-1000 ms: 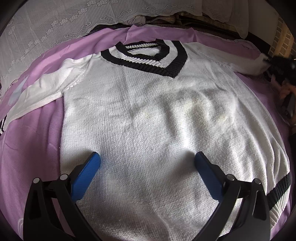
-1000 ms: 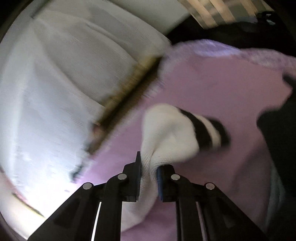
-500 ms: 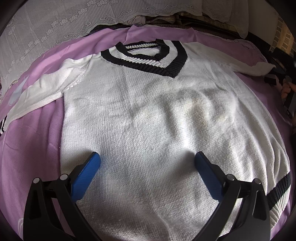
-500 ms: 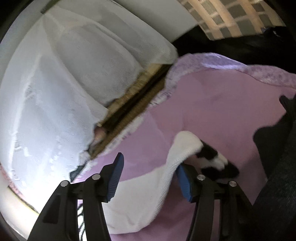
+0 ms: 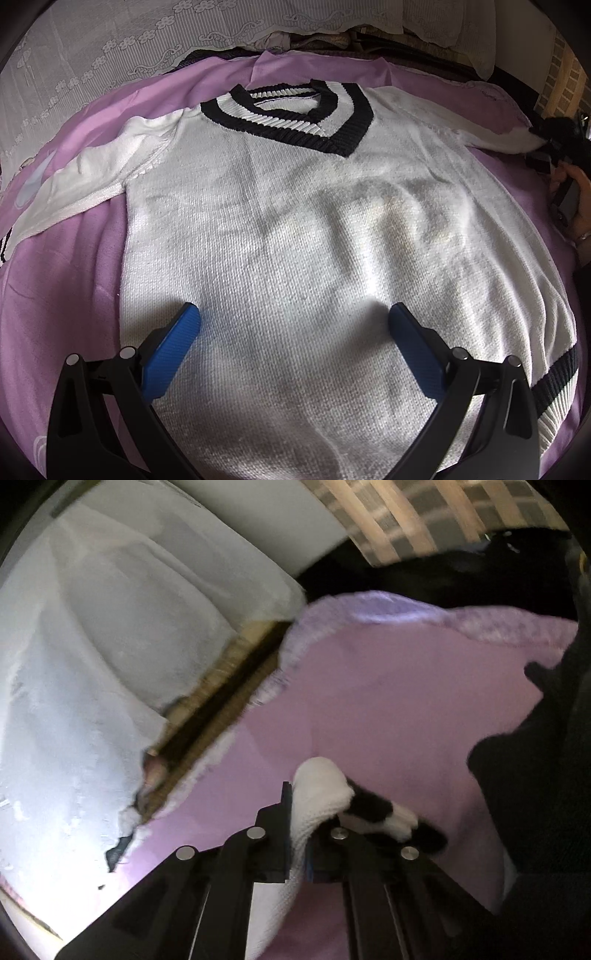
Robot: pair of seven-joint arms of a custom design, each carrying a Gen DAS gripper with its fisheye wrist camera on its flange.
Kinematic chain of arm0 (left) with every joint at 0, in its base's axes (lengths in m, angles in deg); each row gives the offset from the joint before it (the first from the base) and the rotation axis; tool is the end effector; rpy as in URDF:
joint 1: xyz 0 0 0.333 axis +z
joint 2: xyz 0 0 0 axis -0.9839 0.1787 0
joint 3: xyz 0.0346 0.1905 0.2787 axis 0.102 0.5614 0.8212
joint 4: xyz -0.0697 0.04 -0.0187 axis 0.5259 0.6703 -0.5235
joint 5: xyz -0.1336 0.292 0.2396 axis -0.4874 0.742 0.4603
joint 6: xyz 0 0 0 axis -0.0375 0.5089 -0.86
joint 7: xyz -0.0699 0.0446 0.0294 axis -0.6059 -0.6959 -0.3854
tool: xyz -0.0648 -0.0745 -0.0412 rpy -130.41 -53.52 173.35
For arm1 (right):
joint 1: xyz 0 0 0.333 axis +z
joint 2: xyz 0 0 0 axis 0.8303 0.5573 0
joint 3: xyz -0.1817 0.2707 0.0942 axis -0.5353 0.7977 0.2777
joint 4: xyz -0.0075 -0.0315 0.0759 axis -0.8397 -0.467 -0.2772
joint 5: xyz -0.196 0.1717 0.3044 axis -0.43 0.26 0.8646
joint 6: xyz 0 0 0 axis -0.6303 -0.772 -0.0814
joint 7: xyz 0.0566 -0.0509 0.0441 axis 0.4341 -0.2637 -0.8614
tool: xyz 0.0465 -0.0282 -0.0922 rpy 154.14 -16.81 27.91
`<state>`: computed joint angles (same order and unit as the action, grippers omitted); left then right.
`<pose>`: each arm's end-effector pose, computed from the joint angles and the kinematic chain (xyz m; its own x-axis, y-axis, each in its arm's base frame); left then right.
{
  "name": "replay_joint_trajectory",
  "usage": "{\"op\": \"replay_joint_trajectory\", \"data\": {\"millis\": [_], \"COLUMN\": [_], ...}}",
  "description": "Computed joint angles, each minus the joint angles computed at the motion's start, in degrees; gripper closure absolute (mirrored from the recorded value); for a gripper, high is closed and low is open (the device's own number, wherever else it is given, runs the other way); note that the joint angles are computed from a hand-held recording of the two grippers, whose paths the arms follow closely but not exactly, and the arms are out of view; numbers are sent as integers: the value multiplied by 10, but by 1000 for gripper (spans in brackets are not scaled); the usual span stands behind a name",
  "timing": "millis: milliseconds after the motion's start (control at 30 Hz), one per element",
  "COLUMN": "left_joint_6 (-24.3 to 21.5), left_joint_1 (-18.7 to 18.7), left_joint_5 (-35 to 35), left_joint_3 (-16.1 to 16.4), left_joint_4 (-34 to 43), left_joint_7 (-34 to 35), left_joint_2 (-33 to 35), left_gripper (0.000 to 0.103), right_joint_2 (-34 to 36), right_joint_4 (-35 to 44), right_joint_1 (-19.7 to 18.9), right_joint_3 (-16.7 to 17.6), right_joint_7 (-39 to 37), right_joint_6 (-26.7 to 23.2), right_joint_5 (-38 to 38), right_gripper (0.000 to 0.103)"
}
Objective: Fold small clothes
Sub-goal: 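Close the right gripper on the striped sleeve cuff, then carry the held sleeve across the sweater body toward the left gripper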
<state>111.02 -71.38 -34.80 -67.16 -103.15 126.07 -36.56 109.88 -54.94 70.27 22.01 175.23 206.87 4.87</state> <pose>0.5018 0.0612 0.3711 0.1165 -0.9930 -0.0169 -0.8216 -0.0868 -0.5635 0.6919 0.1636 0.3523 -0.2139 -0.7367 -0.6415 -0.3579 0.6701 -0.6503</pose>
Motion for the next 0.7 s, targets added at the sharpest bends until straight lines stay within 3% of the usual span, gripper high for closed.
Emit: {"op": "replay_joint_trajectory", "data": {"millis": [133,200,367,400,467,500,533,600,633,700], "left_joint_6": [-11,-5,12,-4,-30,-33,-27,-12,-10,-5], "left_joint_1": [-16,-7,100,103,49,32,36,65,63,59], "left_joint_5": [-61,-42,166,161,59,43,68,188,205,147], "left_joint_3": [11,12,-21,-21,17,27,24,3,5,4], "left_joint_4": [-2,-8,-5,7,41,60,71,106,117,141], "left_joint_7": [90,91,-88,-91,1,21,2,-106,-126,-103], "left_joint_2": [-8,-15,-25,-23,-14,-9,-5,11,17,36], "left_gripper": [4,4,4,4,4,4,4,4,4,4], "right_joint_2": [-21,-27,-24,-20,-12,-9,-3,7,13,26], "right_joint_4": [1,11,68,81,98,103,112,128,143,174], "right_joint_1": [18,32,91,93,79,70,58,50,57,85], "right_joint_3": [-3,-8,-40,-37,-9,7,30,53,54,37], "right_joint_7": [-38,-61,-145,-152,-153,-151,-146,-144,-149,-163], "right_joint_6": [2,-6,-53,-64,-74,-75,-81,-96,-112,-141], "right_joint_5": [-31,-35,-13,-14,-31,-42,-59,-83,-93,-101], "right_gripper": [97,97,97,97,97,97,97,97,97,97]}}
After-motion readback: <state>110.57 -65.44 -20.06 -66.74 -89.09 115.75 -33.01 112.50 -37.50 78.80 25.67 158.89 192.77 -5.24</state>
